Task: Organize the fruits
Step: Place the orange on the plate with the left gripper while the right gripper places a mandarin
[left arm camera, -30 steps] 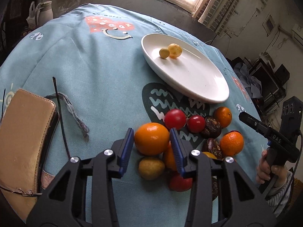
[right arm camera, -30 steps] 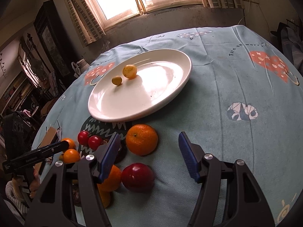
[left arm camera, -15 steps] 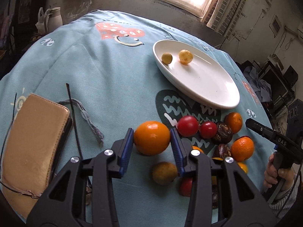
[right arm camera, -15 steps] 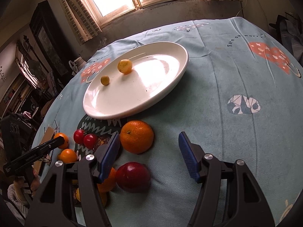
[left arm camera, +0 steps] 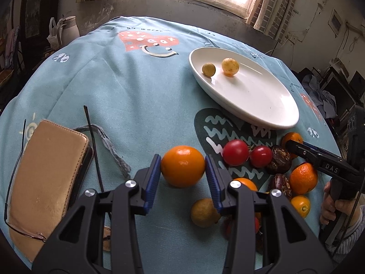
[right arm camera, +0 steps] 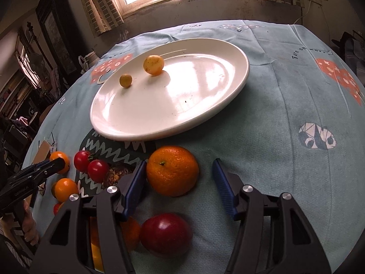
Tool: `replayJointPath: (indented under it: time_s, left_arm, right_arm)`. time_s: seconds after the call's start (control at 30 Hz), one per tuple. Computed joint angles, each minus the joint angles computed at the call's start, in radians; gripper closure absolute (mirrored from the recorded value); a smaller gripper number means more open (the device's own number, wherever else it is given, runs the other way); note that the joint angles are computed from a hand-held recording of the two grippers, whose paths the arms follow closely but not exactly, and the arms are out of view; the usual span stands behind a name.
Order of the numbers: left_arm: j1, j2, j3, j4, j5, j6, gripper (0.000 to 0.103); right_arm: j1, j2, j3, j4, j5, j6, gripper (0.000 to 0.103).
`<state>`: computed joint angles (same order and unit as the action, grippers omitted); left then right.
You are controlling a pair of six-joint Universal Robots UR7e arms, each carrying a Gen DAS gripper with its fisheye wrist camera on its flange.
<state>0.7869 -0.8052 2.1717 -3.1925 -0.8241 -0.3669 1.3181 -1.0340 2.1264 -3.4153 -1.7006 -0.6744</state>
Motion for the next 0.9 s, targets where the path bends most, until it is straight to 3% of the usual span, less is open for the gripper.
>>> replayJointPath:
  time_s: [0.07, 0.33, 0.43, 0.57, 0.73, 0.9]
  left_arm:
    - [0.000, 0.002, 0.000, -0.005, -0.001, 0.002, 0.063]
    - [-0.017, 0.012, 0.010, -0.058, 0.006, 0.036, 0.063]
    - [-0.047, 0.022, 0.012, -0.101, 0.043, 0.066, 0.063]
    - [-0.080, 0.024, -0.047, -0.058, 0.040, 0.106, 0.063]
    - [-0.109, 0.092, -0.209, -0.012, 0.053, 0.214, 0.063]
    - [-0.063, 0.192, -0.345, 0.005, 0.003, 0.218, 0.063]
  right_arm:
    - [-0.007, -0.013, 0.006, 0.019, 0.027, -0.005, 0.058]
    - [-0.030, -0.075, 0.071, -0.025, 0.108, -0.018, 0.059]
    - [-0.044, -0.124, 0.112, -0.069, 0.167, -0.012, 0.059]
    - [-0.043, -0.176, 0.128, -0.119, 0.231, 0.020, 0.059]
    - [0.034, -0.184, 0.050, -0.117, 0.171, 0.040, 0.059]
    - [0.061, -0.075, -0.076, -0.071, 0.109, 0.082, 0.059]
